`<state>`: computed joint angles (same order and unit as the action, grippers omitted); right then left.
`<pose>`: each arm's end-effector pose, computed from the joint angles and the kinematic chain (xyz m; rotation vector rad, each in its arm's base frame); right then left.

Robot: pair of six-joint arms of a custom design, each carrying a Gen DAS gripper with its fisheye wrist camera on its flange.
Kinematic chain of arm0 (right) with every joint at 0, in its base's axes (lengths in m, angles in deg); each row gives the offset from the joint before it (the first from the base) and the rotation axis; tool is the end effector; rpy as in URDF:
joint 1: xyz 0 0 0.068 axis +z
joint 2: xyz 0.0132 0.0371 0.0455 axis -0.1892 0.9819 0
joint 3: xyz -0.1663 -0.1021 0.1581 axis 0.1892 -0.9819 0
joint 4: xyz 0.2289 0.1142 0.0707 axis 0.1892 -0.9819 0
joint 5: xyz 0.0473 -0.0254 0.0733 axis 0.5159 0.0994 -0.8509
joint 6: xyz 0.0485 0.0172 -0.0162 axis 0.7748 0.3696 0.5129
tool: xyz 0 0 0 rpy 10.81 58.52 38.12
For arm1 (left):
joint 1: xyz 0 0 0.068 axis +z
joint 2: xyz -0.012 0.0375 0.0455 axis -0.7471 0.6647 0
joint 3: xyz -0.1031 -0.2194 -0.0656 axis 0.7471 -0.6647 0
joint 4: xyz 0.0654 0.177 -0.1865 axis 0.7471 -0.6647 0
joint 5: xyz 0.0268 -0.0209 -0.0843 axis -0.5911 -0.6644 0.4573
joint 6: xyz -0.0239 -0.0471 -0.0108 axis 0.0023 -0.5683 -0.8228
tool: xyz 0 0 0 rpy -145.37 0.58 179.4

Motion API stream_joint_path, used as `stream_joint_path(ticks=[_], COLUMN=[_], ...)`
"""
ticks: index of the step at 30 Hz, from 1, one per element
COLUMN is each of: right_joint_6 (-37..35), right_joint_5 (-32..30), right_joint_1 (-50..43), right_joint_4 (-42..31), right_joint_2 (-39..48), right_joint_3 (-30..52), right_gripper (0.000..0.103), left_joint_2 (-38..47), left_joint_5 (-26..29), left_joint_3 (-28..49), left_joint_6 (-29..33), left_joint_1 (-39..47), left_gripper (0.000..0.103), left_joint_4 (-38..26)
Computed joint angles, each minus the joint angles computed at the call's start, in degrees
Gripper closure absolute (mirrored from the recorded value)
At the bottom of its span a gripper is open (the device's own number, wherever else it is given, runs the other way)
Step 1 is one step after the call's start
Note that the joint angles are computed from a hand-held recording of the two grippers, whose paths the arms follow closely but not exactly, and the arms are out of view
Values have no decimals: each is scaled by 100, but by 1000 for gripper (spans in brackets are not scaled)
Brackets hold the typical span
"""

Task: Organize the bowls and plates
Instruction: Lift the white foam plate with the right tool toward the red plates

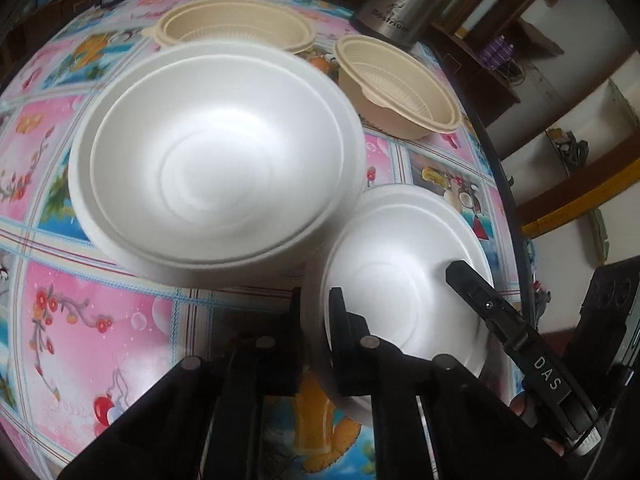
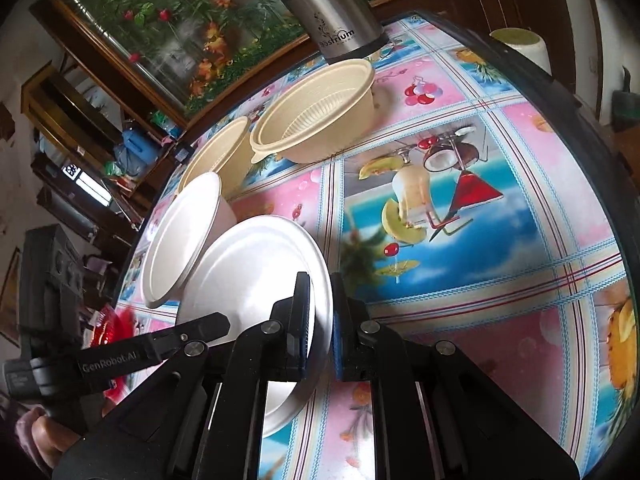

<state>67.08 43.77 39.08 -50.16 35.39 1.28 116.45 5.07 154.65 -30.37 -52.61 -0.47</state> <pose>0.1875 0.1947 0.1856 0.8480 2.2042 0.4535 0.3354 -0.0414 0.2091 0.7533 2.7114 -0.6300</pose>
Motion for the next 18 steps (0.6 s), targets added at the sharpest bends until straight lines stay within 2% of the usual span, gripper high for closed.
stream_joint_path(ticks=[6,12,18], right_joint_6=[158,1322,2304], right_joint_5=[126,621,498], right_joint_1=[153,882,1425], right_joint_4=[65,-247,-1119], right_joint_2=[-59,-129,92], right_joint_3=[-82,-204,269], right_gripper=[95,96,95], left_joint_2=[-22,-419,-897], left_joint_5=[-25,-52,13], left_joint_3=[-43,-418,-912], left_joint_6=[119,614,1410], left_joint_1=[14,15,252], left_gripper=[93,94,93], left_joint_4=[-38,-148,-376])
